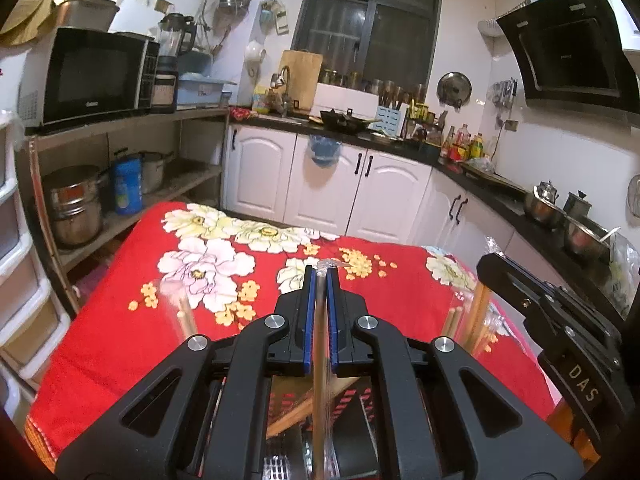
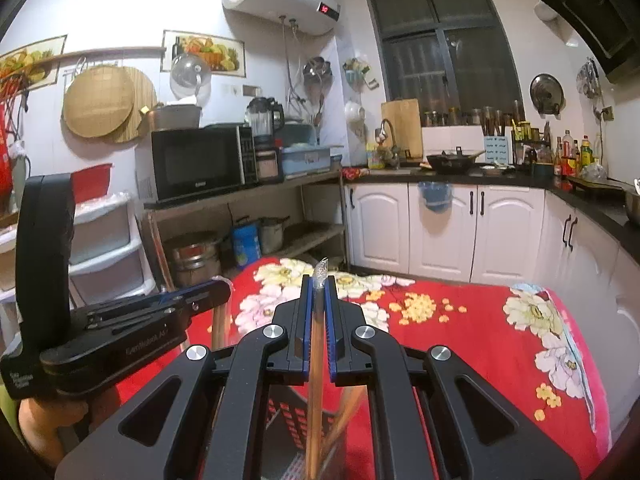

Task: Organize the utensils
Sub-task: 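Lift both chopstick pairs and lower them into the grey caddy, opening both tools, then move both tools back down over the remaining wrapped chopstick pairs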

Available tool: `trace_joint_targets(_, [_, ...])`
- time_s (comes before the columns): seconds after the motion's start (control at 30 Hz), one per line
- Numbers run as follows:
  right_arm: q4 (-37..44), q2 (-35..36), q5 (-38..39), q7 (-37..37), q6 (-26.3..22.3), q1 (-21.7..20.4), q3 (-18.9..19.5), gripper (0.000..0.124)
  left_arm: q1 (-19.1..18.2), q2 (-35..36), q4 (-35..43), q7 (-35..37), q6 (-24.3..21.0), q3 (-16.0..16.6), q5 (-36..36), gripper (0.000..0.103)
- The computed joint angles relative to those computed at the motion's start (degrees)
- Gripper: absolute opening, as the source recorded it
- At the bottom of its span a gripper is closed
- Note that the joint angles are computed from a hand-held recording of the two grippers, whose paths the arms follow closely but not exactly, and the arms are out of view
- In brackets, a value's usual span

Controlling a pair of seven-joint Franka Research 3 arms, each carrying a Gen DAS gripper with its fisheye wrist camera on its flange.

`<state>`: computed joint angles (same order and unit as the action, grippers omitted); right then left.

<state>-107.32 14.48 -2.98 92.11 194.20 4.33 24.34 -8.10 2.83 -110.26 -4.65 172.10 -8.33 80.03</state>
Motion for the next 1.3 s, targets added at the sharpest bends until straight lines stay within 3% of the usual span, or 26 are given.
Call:
trace_joint_targets(0.27, [-3.47,-1.90,-0.91,0.91,-2.72,-7.15,7.05,0.006,0.51,-1.02,-3.70,6.90,2.06,-0.03,-7.08,0.001])
trace_joint_targets(0.43, [-5.10,-3.58,2.67,-1.08,-4.45,-7.46,7.54,0.007,1.14,-2.20,-6.44,11.32,3.47,-0.14,-12.04,0.001])
trace_joint_targets(0.53, [-5.89,-4.19,5.05,-2.65,-5.52,-10.52,10.97,0.007,1.56,-3.03,-7.91,14.11,4.14,-0.38,-15.07,0.001])
trace_joint_targets(0.8, [-7.72,-6.57,11.58,-7.35,-7.35,-11.29,12.48,0.008,2.51,-5.55,-11.82,22.18,4.94,-1.69,-23.11,0.006])
trace_joint_targets(0.9, [-8.29,-7.48,14.51,-9.41,-8.61,-11.72,13.14,0.016,2.69,-6.26,-13.35,26.03,5.40,-2.04,-27.22,0.012])
trace_joint_targets(1.2, [-10.99,-10.79,21.40,-12.90,-9.84,-6.61,8.03,0.029,3.87,-8.02,-15.88,30.25,5.46,-3.60,-31.32,0.024])
trace_joint_targets(1.3, [-11.79,-12.14,27.19,-17.26,-10.45,-6.30,8.29,0.036,4.61,-9.00,-17.03,29.99,5.85,-4.24,-31.35,0.027])
